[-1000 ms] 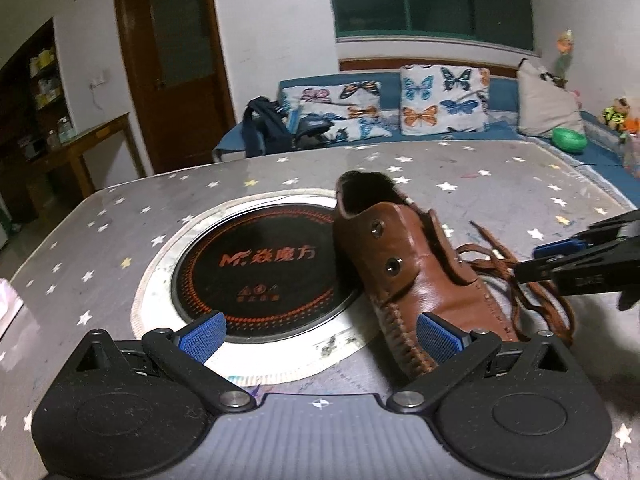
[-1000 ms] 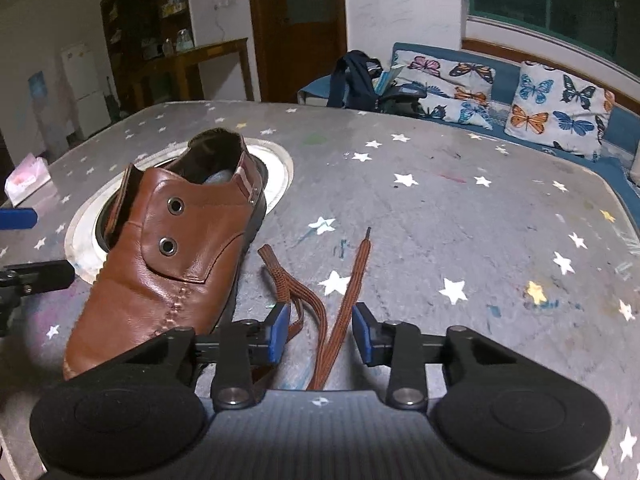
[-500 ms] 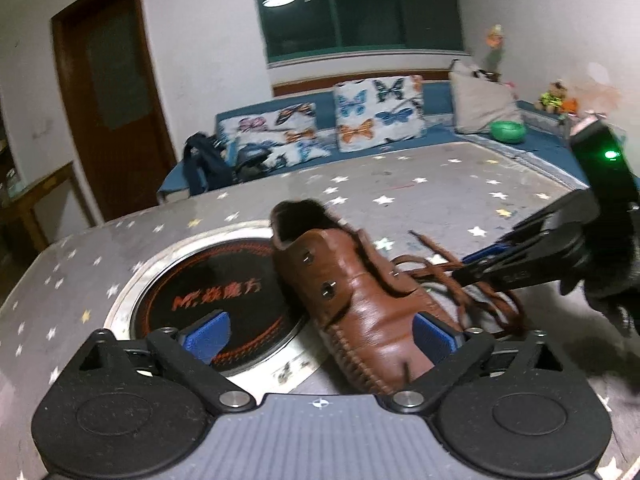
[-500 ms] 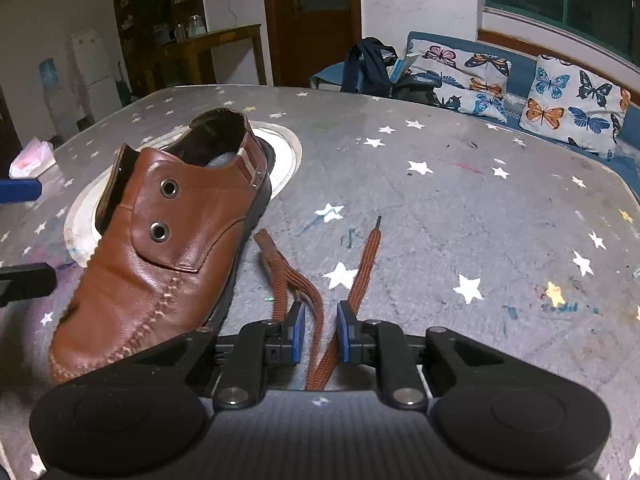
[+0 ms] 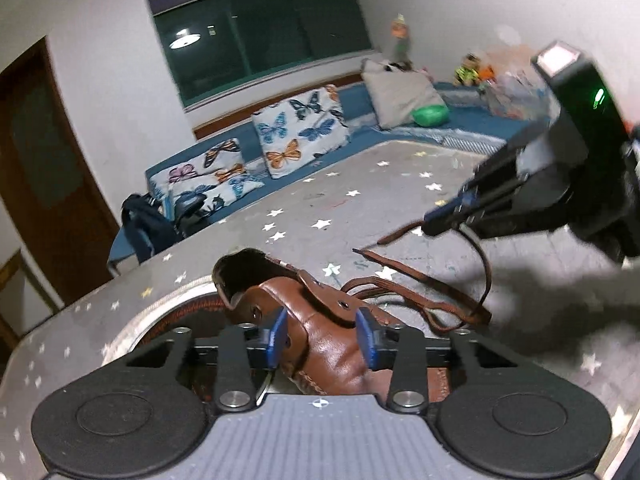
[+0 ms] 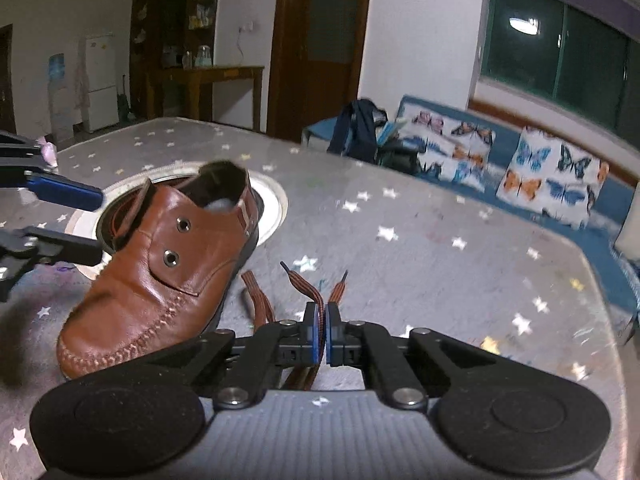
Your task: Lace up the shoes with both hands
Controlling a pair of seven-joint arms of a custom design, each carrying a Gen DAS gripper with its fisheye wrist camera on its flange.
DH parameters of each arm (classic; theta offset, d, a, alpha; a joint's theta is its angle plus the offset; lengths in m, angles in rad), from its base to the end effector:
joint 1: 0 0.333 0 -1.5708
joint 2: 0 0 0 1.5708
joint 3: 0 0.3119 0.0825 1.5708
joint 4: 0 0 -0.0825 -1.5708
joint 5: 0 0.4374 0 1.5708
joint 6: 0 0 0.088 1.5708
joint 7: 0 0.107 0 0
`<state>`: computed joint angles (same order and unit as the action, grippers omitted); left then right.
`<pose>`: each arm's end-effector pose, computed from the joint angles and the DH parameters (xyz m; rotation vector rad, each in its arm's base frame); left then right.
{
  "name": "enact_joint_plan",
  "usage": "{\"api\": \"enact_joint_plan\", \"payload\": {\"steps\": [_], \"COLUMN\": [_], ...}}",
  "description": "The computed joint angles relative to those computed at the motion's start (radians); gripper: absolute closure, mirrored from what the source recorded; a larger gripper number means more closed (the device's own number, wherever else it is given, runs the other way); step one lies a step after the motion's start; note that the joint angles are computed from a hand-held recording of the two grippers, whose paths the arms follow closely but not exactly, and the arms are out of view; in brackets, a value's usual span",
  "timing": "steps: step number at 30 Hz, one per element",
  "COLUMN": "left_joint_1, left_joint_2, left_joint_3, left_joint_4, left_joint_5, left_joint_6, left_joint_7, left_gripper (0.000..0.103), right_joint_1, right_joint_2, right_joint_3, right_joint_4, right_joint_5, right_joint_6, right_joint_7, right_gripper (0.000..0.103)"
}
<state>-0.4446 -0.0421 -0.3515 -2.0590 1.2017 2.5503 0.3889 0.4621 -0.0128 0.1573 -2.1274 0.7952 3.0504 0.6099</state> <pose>0.4278 -0.4577 0.4769 -1.1491 1.9173 -0.7575 0.5384 0.3159 0.4776 -2.0794 0.8168 -0.5598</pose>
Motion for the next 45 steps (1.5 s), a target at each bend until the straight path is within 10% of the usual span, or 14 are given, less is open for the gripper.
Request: {"api": "enact_joint_plan", "payload": {"steps": [36,45], "left_joint_1": [0.018,0.022], "left_joint_2": [0.063,0.111], "left_joint_3": [0.039,0.040], "left_joint_4": [0.057,0.123], "left_joint_5": [-0.147,-0.375], "left_joint_6": [0.073,0.049], "left_joint_7": [0.490,0.785], "left_gripper": [0.066,0.080], "right_joint_1": [0.026,0.028], "right_joint_2": [-0.141,-0.155], "right_joint_3": [-0.048,-0.055], "right_joint_4": [-0.035,-0.045], "right_joint_5": [0.219,0.254], "right_joint_6": [-0.205,-0.243], "right_joint_7": [-0.301,-0.329], "right_gripper": [0.100,0.100]}}
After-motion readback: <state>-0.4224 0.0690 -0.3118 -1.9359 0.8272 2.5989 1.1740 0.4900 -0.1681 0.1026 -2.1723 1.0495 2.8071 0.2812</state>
